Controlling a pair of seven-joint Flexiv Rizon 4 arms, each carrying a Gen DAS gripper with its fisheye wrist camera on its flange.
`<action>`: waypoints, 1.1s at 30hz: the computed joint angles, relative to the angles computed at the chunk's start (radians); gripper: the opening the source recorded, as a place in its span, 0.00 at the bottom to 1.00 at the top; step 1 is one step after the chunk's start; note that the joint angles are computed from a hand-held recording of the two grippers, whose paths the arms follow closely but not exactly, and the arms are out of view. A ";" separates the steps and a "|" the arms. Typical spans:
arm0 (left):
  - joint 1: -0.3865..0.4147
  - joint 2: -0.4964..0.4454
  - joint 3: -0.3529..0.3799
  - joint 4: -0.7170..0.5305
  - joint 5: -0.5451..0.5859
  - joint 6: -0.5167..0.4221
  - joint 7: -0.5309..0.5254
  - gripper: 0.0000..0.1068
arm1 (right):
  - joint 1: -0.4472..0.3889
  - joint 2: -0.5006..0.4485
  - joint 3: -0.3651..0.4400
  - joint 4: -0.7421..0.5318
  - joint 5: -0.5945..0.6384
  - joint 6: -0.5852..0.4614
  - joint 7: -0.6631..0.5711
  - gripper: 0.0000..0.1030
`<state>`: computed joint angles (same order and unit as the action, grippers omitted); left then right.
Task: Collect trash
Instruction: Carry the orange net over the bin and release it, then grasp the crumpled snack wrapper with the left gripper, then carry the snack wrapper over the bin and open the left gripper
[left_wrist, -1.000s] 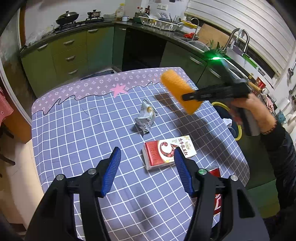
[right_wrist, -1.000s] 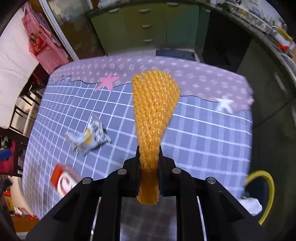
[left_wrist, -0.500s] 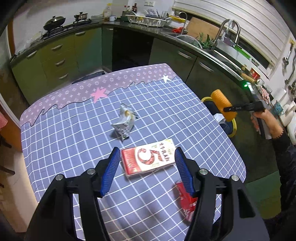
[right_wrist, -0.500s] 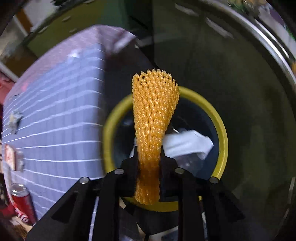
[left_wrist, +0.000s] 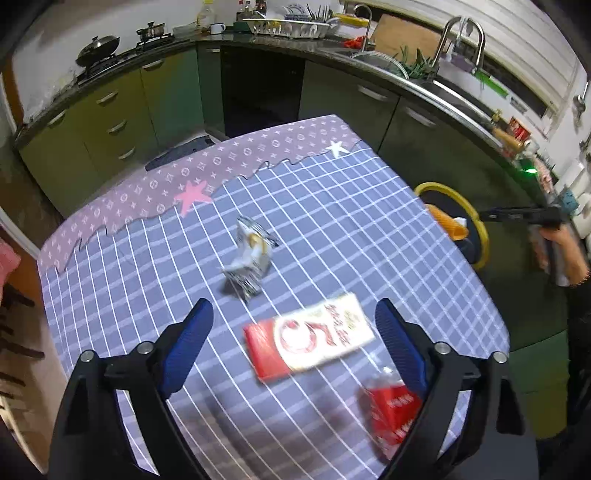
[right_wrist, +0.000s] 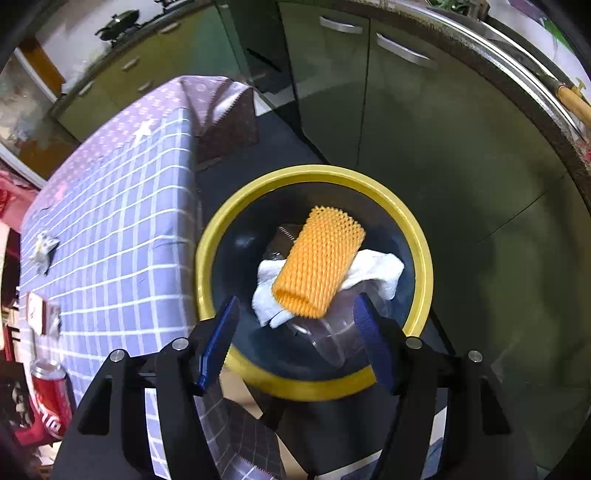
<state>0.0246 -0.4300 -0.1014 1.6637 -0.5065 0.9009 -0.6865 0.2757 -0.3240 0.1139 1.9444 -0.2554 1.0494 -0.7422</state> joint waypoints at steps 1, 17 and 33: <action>-0.005 -0.026 0.005 -0.034 0.020 -0.005 -0.010 0.82 | 0.004 0.004 0.002 0.005 -0.003 0.008 0.003 0.63; -0.068 -0.361 0.061 -0.493 0.305 -0.239 -0.170 0.78 | 0.027 -0.062 0.038 -0.085 0.072 -0.024 -0.101 0.65; -0.068 -0.378 0.051 -0.517 0.322 -0.292 -0.184 0.38 | 0.041 -0.071 0.039 -0.095 0.095 -0.022 -0.126 0.65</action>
<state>-0.0434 -0.8080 -0.0509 1.1462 -0.1849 0.6089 -0.8701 0.3166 -0.3946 0.1524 1.8496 -0.1602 1.0277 -0.8684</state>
